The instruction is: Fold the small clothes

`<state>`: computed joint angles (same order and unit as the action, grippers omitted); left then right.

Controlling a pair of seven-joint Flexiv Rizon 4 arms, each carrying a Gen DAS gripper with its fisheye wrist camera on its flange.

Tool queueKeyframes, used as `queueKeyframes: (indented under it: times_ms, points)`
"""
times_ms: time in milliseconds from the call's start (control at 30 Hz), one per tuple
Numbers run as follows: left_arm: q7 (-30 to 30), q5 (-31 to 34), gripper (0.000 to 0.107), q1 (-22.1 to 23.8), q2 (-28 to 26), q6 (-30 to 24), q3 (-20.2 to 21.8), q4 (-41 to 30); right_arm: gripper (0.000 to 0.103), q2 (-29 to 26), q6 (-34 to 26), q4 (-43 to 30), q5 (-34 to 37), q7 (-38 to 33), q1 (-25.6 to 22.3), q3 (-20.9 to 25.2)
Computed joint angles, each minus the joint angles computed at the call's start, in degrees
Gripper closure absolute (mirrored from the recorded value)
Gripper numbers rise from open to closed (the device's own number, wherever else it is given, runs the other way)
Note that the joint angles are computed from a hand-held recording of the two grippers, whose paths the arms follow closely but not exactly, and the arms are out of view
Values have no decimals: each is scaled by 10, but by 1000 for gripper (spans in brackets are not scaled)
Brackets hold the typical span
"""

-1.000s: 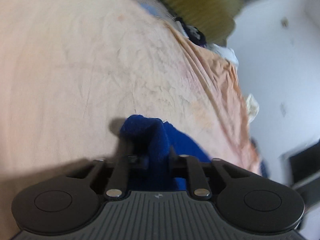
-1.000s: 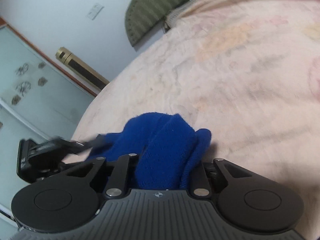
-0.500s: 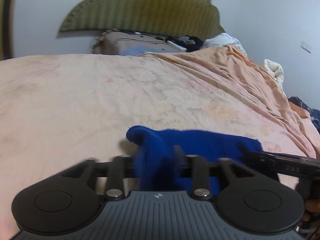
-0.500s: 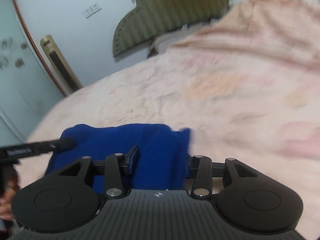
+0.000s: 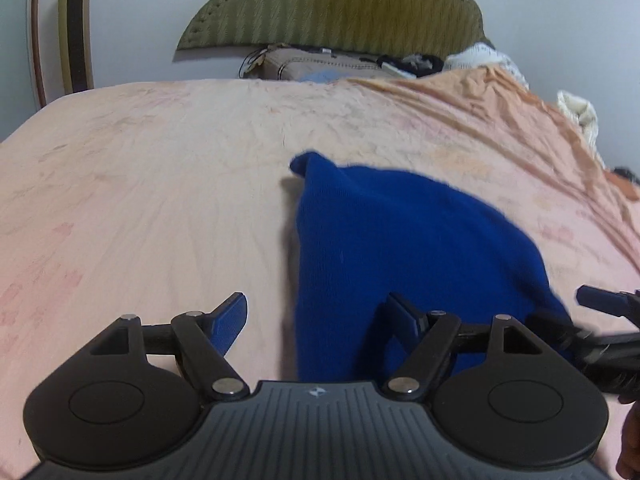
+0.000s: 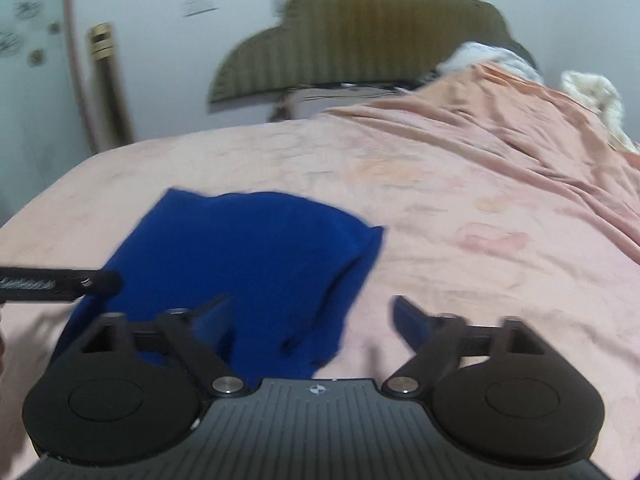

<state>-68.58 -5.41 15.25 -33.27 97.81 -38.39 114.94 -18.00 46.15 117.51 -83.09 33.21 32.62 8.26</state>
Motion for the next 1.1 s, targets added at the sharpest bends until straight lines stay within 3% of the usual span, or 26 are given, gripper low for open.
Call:
queueKeyframes:
  times_ms: [67,100,267,500,1000,1100]
  points:
    - [-5,2,31,-5,12,6,8,18,13,-18,-42,-18,89,-65,19,15]
    - [-7,4,31,-4,17,7,9,25,13,-20,-66,-21,104,-66,31,15]
    - [-13,11,31,-8,45,12,24,56,6,-9,-71,-11,80,11,52,12]
    - [-19,23,31,22,67,13,2,90,5,-17,-107,-25,119,-1,82,24]
    - [-31,46,25,-18,105,41,62,135,3,-30,-167,-42,172,-17,124,33]
    - [-43,52,25,-11,107,46,56,139,3,-29,-169,-41,173,-13,128,33]
